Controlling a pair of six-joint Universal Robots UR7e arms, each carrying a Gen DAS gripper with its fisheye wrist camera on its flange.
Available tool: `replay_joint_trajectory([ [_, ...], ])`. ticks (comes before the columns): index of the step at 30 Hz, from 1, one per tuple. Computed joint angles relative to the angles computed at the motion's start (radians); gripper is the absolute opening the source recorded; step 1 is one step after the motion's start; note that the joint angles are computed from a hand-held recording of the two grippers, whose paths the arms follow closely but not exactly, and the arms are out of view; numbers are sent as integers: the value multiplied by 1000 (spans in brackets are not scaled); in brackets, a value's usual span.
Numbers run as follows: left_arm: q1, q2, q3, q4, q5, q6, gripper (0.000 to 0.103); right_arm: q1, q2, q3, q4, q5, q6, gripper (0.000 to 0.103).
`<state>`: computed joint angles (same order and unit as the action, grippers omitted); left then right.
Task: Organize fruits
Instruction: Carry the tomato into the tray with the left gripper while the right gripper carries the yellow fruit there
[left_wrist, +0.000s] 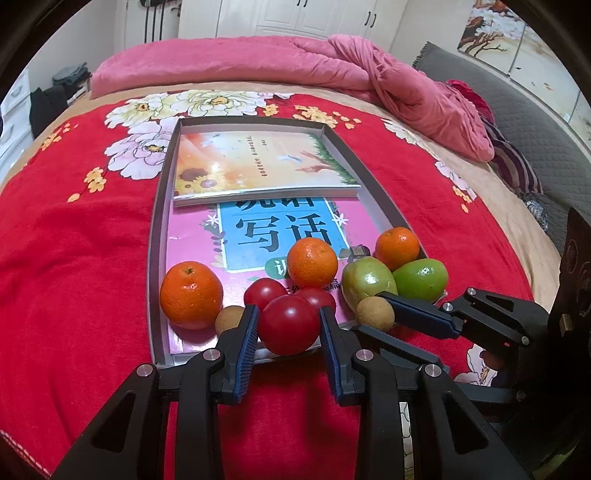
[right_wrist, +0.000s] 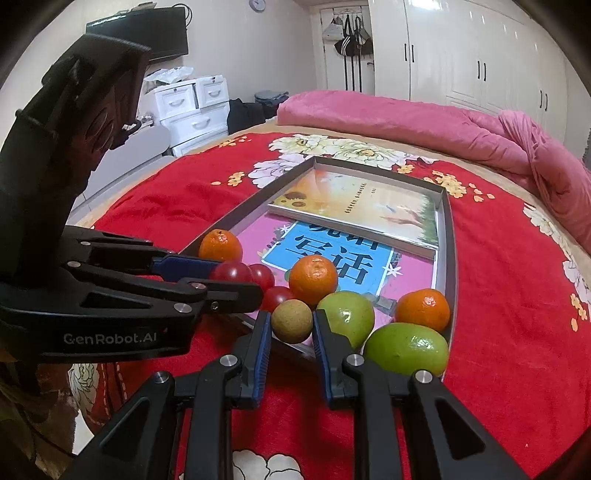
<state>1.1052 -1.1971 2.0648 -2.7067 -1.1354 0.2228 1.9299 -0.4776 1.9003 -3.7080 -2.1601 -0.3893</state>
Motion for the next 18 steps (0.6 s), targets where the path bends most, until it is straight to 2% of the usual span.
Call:
replay_joint_trajectory([
  [13,-4,-3,3,3,9,0,34,-5,-6,3,23,14,10,23],
  [18,-5,-5,4,4,16,-1,34,-1,-7,10,9,10,5,26],
])
